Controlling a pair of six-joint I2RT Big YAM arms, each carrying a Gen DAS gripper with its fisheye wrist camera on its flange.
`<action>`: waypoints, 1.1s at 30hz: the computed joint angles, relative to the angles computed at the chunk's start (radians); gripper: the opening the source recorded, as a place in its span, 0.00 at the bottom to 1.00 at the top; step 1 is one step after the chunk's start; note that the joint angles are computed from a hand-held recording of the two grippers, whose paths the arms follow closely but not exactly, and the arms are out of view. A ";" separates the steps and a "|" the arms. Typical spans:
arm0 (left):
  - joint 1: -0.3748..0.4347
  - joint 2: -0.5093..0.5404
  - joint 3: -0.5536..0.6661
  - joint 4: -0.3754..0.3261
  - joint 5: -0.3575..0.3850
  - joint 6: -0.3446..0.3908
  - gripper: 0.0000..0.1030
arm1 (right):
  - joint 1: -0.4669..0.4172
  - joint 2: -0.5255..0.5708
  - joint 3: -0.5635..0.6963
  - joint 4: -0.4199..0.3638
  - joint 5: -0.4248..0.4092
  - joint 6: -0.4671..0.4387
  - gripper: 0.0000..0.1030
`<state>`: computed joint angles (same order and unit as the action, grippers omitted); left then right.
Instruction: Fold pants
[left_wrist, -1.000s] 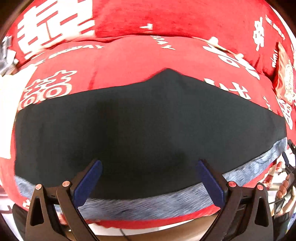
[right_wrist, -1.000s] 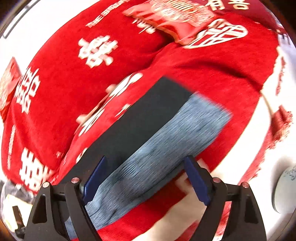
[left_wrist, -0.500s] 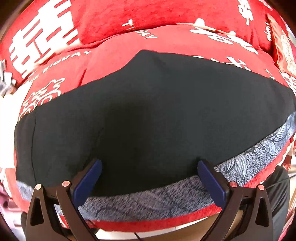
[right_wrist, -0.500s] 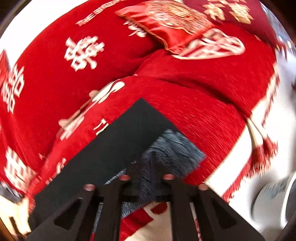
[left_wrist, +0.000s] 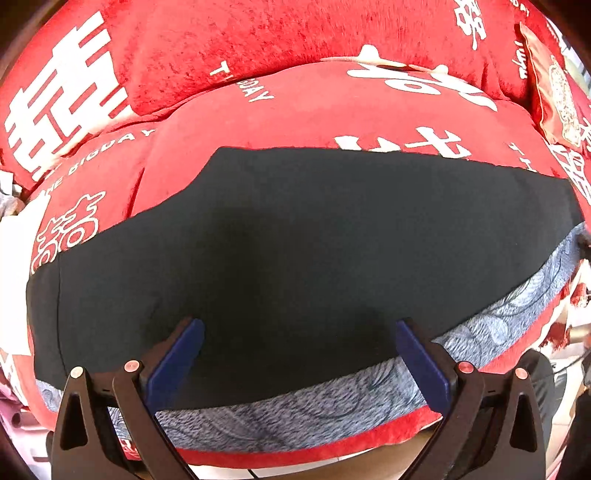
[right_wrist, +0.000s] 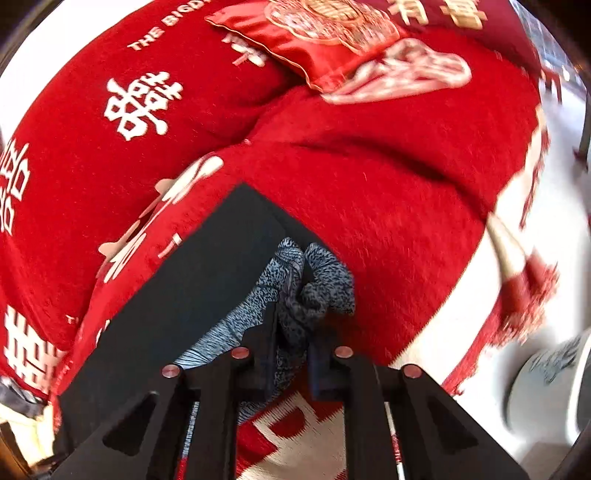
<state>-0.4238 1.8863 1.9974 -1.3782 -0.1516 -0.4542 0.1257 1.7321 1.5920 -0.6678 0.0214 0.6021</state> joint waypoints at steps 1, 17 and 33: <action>-0.002 -0.002 0.005 0.014 0.014 0.004 1.00 | 0.007 -0.011 0.000 0.009 0.021 -0.026 0.12; -0.019 -0.003 0.002 0.021 -0.033 -0.100 1.00 | 0.148 -0.034 0.053 -0.114 0.316 -0.068 0.58; 0.129 -0.138 -0.254 0.056 -0.070 -0.269 1.00 | 0.309 0.383 0.647 -0.524 0.350 -0.092 0.66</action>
